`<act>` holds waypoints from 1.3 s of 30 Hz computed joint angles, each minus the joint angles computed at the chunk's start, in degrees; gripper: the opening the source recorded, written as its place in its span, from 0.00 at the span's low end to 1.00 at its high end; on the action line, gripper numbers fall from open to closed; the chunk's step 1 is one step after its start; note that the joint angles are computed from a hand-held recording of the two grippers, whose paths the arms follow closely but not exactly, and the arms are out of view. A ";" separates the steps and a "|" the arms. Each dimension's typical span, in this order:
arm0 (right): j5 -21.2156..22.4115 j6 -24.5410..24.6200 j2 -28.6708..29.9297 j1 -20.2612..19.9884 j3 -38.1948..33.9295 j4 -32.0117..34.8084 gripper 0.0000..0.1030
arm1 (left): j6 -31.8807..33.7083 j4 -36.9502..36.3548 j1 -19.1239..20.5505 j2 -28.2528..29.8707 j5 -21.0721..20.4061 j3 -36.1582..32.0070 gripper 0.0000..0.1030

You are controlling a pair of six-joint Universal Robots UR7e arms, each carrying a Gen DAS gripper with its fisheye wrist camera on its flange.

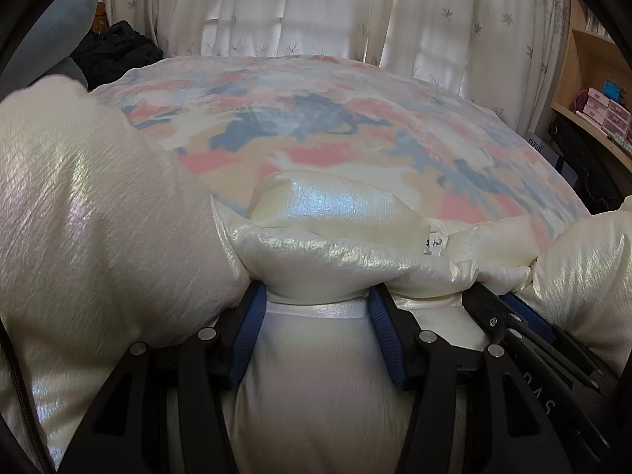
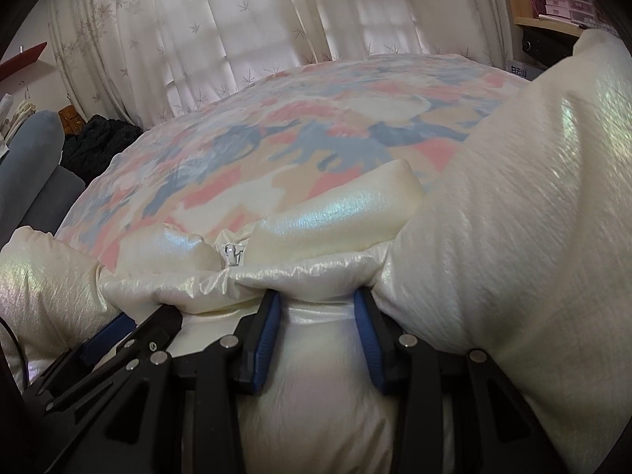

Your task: Fold large clothes

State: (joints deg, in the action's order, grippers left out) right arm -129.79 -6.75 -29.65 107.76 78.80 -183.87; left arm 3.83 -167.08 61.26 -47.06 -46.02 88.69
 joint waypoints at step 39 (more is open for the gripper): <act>10.25 14.95 -9.50 4.07 5.37 16.98 0.04 | -12.61 27.42 -3.55 -48.63 -11.00 28.40 0.92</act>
State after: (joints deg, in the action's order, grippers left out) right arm -119.54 8.20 -39.15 111.83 84.17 -166.89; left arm -8.77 -139.66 57.71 -95.69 -57.01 117.09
